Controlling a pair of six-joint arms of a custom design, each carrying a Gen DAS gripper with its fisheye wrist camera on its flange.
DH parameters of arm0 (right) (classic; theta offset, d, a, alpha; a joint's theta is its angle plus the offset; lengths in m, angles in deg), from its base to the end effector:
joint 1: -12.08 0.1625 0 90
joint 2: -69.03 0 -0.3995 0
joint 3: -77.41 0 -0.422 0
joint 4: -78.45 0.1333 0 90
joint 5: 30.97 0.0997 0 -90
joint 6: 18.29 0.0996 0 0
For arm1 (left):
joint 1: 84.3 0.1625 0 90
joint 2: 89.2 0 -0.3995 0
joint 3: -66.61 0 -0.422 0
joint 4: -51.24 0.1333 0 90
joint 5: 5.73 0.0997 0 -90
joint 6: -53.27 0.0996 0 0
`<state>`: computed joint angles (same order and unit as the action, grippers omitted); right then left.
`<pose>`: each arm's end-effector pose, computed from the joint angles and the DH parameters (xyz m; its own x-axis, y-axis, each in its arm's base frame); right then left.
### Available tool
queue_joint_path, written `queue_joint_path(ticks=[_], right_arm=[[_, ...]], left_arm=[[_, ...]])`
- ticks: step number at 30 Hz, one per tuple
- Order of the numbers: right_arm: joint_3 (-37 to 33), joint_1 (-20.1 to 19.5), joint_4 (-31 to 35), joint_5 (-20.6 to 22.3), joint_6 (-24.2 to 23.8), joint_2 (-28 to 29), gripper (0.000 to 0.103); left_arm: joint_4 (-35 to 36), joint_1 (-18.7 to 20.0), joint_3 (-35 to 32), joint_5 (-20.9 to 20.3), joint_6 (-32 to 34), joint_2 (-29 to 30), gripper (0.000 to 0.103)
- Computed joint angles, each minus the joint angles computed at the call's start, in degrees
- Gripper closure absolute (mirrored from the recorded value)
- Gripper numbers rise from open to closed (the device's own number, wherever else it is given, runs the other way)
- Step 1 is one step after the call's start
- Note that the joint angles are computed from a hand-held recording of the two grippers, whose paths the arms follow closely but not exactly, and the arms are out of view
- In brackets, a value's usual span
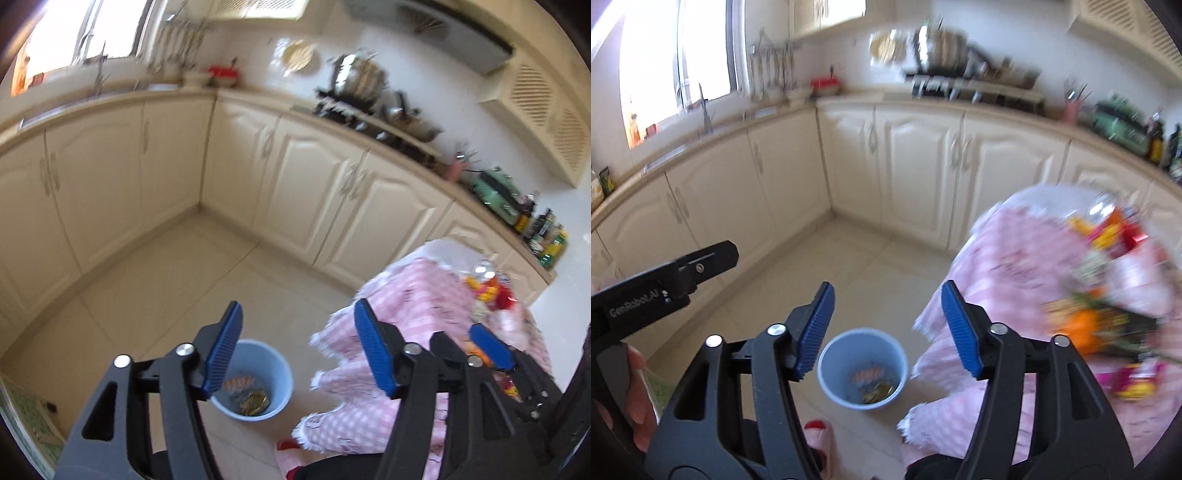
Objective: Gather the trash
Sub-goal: 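Open both tools over the blue bucket to drop the bags, then grasp the pink candy wrapper with the right tool while the left tool grasps a dark snack packet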
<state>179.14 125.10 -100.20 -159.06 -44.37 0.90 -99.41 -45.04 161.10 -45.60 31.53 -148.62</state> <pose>0.3092 -0.5441 0.3365 -0.7297 -0.0902 0.6778 -0.6066 0.5428 -0.5808 -0.3830 -0.5840 0.2494 -0.8738 0.0548 -0.4831 0.4034 0.6364 -0.6575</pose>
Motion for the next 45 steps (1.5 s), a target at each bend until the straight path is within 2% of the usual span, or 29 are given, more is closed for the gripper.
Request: queue_joint_path(ticks=[5,8,13,17,20,26,30,33,35,36,37,43,45], right_arm=[[6.78,0.88,-7.73,-0.34,-3.95,-8.55,0.039],[10.28,0.07,-13.44,-2.58,-5.91,-12.97,0.038],[13.97,-3.38,-16.33,-6.52,-4.85,-18.39,0.038],[15.89,-7.15,-11.80,-5.94,0.12,-21.79,0.038],[17.18,-10.33,-6.87,-3.61,4.44,-23.89,0.038],[17.67,-15.84,2.43,2.60,12.19,-24.64,0.038],[16.16,-17.32,4.06,5.79,13.73,-23.76,0.038],[14.96,-18.20,5.57,7.18,12.84,-23.33,0.039],[15.04,-19.31,7.48,10.05,13.18,-24.38,0.047],[15.36,-20.11,8.37,12.19,13.18,-25.34,0.057],[15.22,-20.34,9.13,12.96,13.21,-25.72,0.061],[16.90,-20.85,7.37,11.16,11.01,-28.85,0.063],[17.33,-21.40,6.58,10.70,10.56,-29.93,0.063]], left_arm=[[-2.04,-3.78,0.26,-4.12,3.35,0.80,0.038],[-1.09,-5.22,-0.62,-7.59,4.21,2.30,0.037],[1.16,-6.66,-2.61,-11.96,4.75,5.76,0.037],[2.91,-7.20,-2.90,-14.36,5.27,7.55,0.037],[4.61,-7.36,-3.61,-15.10,5.39,8.97,0.037],[7.87,-6.88,-4.76,-15.82,5.26,10.69,0.037],[9.15,-6.52,-5.80,-15.97,4.98,11.78,0.037],[10.04,-6.04,-7.23,-16.40,5.08,13.12,0.037],[10.38,-5.66,-8.79,-17.20,5.85,14.55,0.037],[10.29,-5.56,-9.43,-17.43,6.31,15.18,0.037],[10.07,-5.40,-10.31,-17.74,7.15,16.06,0.037],[9.89,-4.00,-15.31,-22.32,6.84,20.05,0.037],[6.61,-3.92,-15.03,-23.44,6.72,20.62,0.037]])
